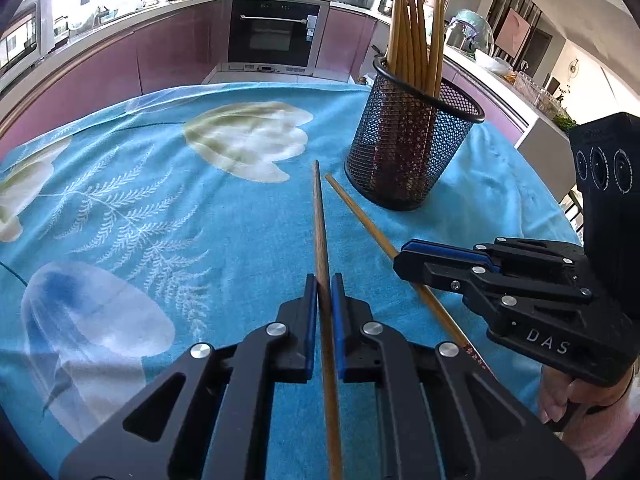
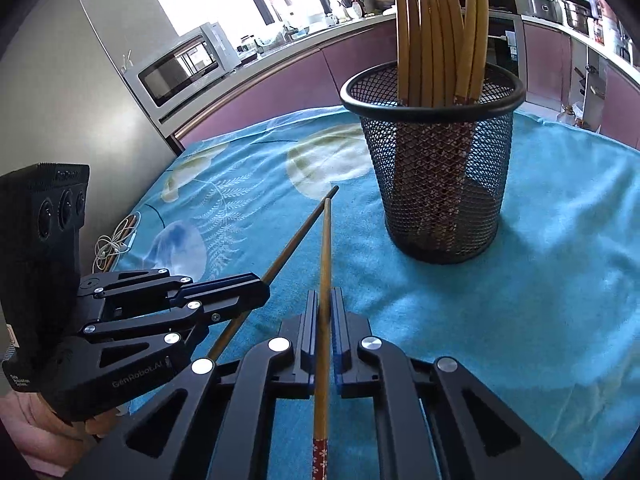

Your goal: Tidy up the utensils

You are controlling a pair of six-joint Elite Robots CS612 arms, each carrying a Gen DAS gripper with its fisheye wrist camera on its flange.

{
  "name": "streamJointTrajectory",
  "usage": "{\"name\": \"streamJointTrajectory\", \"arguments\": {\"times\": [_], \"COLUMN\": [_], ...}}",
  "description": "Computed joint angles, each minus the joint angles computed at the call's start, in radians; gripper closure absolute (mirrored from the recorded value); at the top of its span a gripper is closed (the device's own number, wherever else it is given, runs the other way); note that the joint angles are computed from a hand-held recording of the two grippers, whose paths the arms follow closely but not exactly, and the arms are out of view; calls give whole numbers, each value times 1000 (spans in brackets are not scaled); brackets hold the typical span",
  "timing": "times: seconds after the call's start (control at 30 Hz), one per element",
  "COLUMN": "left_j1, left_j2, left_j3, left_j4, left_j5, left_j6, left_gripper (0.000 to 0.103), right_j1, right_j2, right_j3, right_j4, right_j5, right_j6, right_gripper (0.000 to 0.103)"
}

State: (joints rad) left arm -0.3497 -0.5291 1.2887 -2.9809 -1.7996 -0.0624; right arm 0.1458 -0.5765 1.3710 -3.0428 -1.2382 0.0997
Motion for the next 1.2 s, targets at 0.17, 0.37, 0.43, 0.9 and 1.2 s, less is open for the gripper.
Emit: {"name": "streamJointTrajectory", "arguments": {"times": [0.17,0.37,0.43,0.9,1.2], "left_j1": [3,8,9,19,20], "left_j2": [-13,-28,-33,-62,-77], "left_j3": [19,39,45,86,102], "left_j4": [-35,-74,-87,-177,-217], "left_j5": [-13,-31,-36,-80,-89], "left_j6": [-1,0,-3,-19,-27], "left_gripper": [96,96,96,96,96], "right_j1": [-7,-10,-11,-18,-25], "right_j2": [-11,-26,-30,-47,-51], "right_j3": [20,44,52,82,90], "right_j4": [-33,-88,-111,-223,-289], "right_j5": [30,44,49,55,59], "right_j6": [5,9,9,35,52], "right_gripper": [98,98,98,98,98]}}
